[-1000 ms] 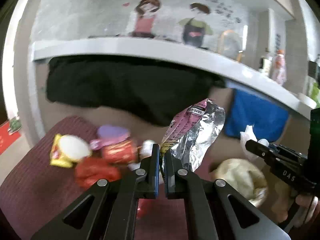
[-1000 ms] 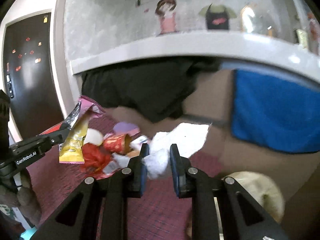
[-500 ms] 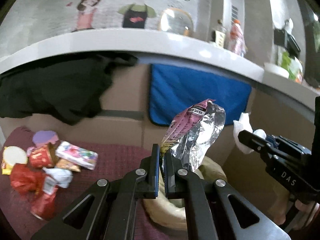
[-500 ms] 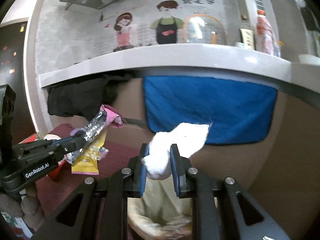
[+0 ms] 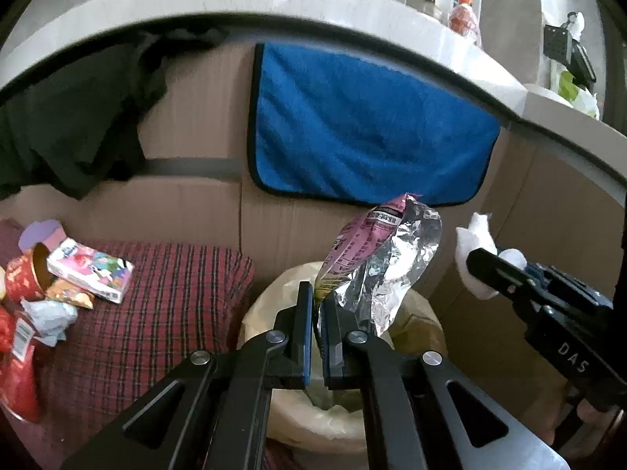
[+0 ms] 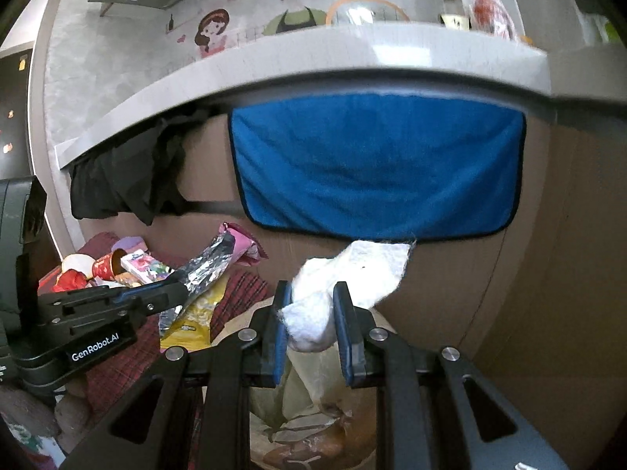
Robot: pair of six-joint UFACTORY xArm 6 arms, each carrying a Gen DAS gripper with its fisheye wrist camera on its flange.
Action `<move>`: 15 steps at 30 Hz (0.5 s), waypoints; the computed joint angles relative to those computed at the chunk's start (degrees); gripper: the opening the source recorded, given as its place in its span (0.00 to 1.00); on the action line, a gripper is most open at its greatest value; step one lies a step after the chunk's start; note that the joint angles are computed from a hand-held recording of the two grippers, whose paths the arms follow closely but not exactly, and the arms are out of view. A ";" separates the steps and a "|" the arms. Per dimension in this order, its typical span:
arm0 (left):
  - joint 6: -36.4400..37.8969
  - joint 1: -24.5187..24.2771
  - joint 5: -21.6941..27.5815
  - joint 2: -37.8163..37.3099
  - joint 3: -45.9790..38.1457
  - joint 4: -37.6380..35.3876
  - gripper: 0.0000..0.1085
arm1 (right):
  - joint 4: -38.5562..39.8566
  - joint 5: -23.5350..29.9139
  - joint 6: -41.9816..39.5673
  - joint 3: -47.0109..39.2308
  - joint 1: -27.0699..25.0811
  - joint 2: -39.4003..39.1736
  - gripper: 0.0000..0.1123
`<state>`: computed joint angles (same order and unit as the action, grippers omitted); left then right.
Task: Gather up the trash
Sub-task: 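Carry tissue and wrapper over the yellow-lined bin and open both tools, then move both empty tools back to the trash pile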
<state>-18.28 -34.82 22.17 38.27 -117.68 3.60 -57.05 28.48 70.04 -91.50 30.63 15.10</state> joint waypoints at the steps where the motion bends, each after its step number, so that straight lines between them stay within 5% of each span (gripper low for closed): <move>1: 0.70 0.05 0.66 0.82 -1.15 -0.92 0.03 | 1.10 -0.78 -0.54 -0.09 -0.40 0.57 0.17; 6: 12.96 0.62 4.30 5.81 -7.74 -17.58 0.09 | 5.59 -4.45 -3.19 -0.98 -1.94 3.43 0.23; 8: 17.09 1.15 5.44 7.06 -9.37 -23.57 0.29 | 6.31 -4.44 -2.84 -1.30 -2.27 4.27 0.26; 15: 18.60 3.15 8.29 7.69 -10.81 -29.38 0.34 | 5.63 -2.59 -1.20 -0.73 -2.05 4.89 0.28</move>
